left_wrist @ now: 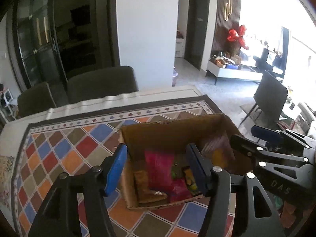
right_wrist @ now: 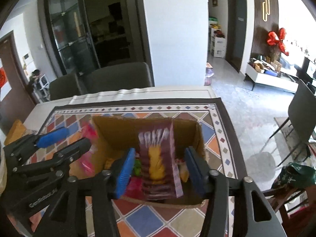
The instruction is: Organize snacks
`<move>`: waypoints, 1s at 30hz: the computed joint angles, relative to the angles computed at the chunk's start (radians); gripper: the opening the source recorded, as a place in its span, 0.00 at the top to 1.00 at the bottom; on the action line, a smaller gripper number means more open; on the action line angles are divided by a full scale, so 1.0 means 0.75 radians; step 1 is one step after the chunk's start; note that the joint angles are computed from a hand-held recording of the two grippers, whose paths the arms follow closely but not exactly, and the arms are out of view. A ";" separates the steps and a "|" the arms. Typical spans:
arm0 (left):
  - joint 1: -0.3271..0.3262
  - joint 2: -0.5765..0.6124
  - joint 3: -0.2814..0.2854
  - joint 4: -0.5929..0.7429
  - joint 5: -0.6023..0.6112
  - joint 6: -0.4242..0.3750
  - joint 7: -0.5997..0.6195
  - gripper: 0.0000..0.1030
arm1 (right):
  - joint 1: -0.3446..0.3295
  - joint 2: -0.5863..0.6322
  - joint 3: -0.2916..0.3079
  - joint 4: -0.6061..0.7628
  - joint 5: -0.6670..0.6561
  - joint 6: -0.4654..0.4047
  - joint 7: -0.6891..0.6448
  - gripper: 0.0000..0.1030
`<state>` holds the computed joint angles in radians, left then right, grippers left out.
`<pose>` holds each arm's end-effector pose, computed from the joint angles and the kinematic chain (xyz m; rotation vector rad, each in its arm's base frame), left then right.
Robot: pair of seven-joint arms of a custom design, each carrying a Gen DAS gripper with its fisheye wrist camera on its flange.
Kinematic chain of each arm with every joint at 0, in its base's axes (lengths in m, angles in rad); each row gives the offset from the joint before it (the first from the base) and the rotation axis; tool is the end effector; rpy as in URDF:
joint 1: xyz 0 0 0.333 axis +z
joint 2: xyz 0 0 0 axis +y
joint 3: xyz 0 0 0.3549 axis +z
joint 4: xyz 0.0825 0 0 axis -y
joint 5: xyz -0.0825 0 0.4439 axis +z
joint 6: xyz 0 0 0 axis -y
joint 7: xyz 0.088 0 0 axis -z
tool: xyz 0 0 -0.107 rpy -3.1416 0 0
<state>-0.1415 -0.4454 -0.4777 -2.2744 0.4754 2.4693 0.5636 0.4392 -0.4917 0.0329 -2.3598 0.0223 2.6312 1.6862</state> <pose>0.4048 -0.3285 0.5935 -1.8053 1.6714 -0.7300 0.4368 0.2252 0.6170 -1.9863 1.3985 -0.4583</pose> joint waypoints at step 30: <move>-0.075 -0.706 -0.378 -0.230 -0.044 -0.283 -0.238 0.00 | 0.009 -0.892 0.107 -0.562 -0.226 -0.060 0.274 0.19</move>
